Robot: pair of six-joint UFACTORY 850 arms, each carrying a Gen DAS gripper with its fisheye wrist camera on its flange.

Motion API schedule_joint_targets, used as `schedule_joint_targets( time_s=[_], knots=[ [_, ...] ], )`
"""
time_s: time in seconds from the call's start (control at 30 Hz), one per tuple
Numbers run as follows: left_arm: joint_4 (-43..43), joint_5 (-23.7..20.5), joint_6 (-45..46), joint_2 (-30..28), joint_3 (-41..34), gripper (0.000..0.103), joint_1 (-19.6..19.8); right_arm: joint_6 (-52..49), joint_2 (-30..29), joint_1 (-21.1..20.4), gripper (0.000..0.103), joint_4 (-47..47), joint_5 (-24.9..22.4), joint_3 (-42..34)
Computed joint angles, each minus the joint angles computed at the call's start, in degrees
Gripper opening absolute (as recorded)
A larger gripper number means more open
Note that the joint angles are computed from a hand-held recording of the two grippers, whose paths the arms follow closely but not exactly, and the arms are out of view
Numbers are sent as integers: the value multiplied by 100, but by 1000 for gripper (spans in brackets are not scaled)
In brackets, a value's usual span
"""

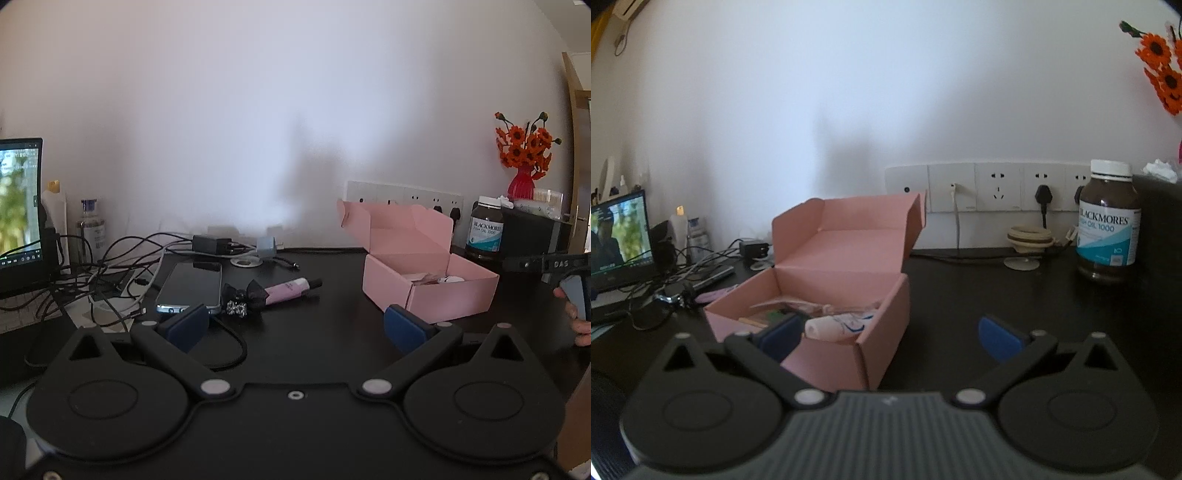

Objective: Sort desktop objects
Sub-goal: 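Withdraw the right tool up and away from the pink box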

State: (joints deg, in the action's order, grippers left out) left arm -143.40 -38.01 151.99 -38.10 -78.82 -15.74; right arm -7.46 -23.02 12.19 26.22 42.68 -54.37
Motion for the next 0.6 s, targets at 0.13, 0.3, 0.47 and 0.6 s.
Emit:
schedule_joint_targets(
  time_s=[0.13, 0.3, 0.47, 0.6],
  knots=[
    [1, 176, -49, -19, -65, 103, -18, -104, 1, 33, 102, 115, 14, 4],
    [-81, 452, -34, -42, -153, 103, -60, -273, -8, 92, 102, 288, 92, 14],
    [61, 894, -224, -104, -348, 103, -92, -117, 17, 79, 102, 100, 170, 83],
    [484, 1075, -545, -144, -524, 103, -129, 220, 60, 26, 102, -149, 264, 176]
  ],
)
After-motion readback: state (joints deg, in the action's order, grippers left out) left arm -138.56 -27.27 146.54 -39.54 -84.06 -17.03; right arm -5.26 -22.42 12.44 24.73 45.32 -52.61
